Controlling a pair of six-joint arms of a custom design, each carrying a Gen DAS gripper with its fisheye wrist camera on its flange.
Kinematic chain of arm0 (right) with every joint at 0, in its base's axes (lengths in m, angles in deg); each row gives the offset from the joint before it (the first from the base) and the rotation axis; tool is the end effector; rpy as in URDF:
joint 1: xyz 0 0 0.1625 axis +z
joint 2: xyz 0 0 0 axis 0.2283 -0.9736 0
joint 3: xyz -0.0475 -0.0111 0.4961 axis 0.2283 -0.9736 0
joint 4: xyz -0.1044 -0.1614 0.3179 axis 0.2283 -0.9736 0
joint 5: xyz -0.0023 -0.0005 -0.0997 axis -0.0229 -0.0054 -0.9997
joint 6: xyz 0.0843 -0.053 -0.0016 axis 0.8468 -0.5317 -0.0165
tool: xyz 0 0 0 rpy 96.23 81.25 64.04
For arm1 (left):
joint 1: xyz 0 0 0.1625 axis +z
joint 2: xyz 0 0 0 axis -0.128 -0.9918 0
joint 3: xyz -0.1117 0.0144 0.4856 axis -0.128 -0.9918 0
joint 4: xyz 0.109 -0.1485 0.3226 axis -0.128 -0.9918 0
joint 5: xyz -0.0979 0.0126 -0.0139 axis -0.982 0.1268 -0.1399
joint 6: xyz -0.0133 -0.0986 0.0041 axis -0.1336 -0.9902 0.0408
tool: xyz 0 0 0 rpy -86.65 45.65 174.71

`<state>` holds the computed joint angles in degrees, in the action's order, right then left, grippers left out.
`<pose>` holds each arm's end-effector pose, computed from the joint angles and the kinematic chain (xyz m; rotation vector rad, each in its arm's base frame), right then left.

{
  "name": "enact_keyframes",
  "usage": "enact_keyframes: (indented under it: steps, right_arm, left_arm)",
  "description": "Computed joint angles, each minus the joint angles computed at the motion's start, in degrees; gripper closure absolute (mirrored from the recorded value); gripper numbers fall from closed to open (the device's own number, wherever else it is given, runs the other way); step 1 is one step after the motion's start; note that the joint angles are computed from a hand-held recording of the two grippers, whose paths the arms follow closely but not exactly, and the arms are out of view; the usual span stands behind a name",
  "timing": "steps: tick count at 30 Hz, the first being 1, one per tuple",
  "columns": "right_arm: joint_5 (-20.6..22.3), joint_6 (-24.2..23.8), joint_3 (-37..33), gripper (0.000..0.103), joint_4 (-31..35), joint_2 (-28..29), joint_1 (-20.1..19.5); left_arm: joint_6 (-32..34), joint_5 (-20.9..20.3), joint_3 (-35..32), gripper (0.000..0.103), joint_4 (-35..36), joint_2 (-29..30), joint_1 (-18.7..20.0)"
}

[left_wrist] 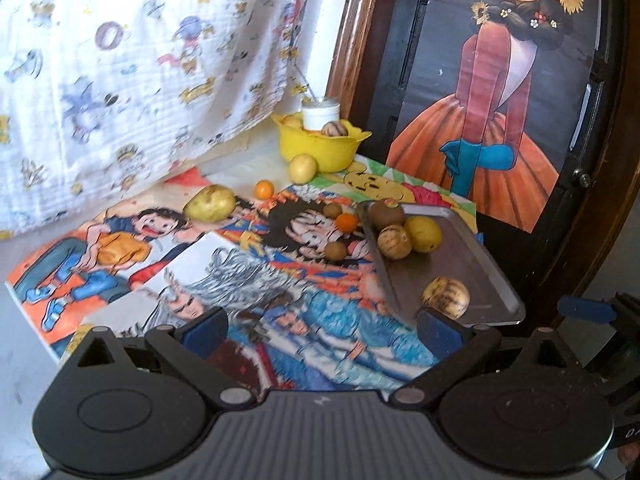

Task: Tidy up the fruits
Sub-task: 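Lift both open tools away from the tray toward the loose fruits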

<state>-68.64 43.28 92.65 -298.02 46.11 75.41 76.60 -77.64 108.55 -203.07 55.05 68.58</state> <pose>0.0788 -0.6182 0.2046 0.3472 -2.0713 1.2481 -0.2512 -0.7871 0.0446 1.1596 2.5524 -0.8019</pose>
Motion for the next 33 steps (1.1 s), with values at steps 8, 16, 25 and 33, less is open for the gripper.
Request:
enact_keyframes:
  steps: [8, 16, 25, 33]
  right_arm:
    - [-2.0, 0.5, -2.8, 0.001, 6.6, 2.1, 1.5]
    - [-1.0, 1.2, -8.3, 0.001, 15.1, 3.5, 1.4]
    - [-0.9, -6.7, -16.7, 0.001, 14.4, 7.2, 1.4]
    - [1.3, -10.8, -22.3, 0.001, 20.5, 6.6, 0.8]
  left_arm:
    - [0.9, 2.6, -1.9, 0.0, 3.5, -0.6, 2.1]
    - [0.1, 6.2, -8.3, 0.0, 9.2, 0.8, 4.3]
    - [3.6, 8.0, -19.3, 0.0, 16.3, 5.1, 5.4]
    - [8.7, 6.4, -31.1, 0.0, 21.1, 10.3, 5.4]
